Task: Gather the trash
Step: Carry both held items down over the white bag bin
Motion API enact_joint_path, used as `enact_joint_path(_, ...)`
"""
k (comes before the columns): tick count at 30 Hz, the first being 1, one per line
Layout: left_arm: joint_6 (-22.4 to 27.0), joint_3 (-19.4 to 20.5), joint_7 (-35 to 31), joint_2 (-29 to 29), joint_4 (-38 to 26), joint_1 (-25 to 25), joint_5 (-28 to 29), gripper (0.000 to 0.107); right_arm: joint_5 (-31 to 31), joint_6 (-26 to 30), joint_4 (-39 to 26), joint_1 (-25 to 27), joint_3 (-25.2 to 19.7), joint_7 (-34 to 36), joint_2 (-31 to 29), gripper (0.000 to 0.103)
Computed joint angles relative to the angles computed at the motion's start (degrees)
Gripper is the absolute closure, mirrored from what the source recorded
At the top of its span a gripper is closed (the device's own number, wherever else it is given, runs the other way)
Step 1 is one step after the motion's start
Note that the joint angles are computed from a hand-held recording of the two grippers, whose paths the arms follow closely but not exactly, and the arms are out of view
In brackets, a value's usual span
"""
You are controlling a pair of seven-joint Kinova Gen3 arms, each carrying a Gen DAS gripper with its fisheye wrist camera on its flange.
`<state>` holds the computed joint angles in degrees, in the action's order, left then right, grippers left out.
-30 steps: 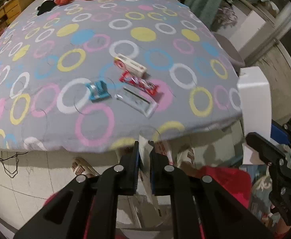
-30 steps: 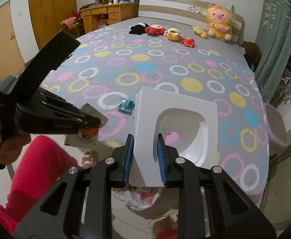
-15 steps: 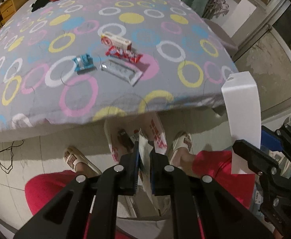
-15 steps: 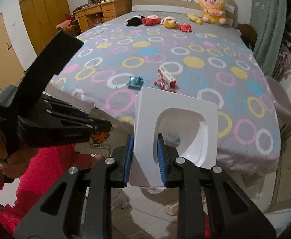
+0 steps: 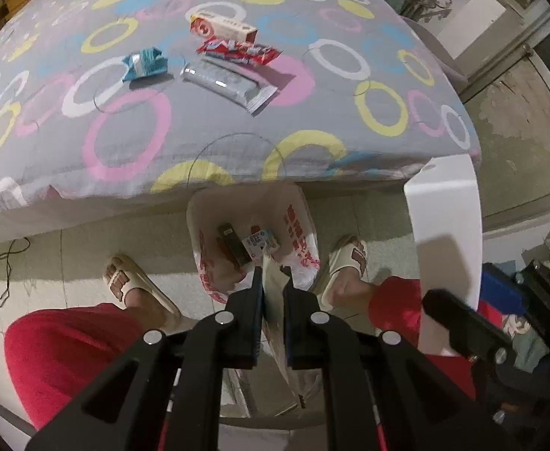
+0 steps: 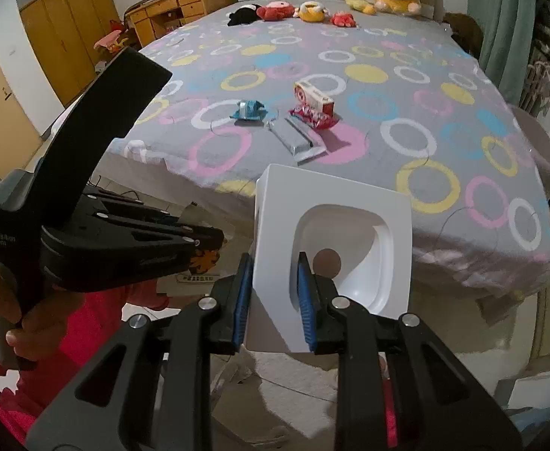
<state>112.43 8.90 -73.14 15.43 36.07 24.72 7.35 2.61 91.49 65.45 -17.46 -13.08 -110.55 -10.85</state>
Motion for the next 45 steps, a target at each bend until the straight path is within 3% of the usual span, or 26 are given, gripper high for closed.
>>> enact_joint_path(20,-12.5,-0.1,3.0,-0.8,21.8,-4.4,4.6,0.098,-8.3,-11.7,18.1,2.0,4.6,-0.8,-0.4,0.079)
enact_joint_path(45,-24.4,-1.1,10.3,3.9,36.6,-9.8,10.4,0.098,-17.2,-22.9,32.3,5.2,9.0,5.2,6.8,0.079)
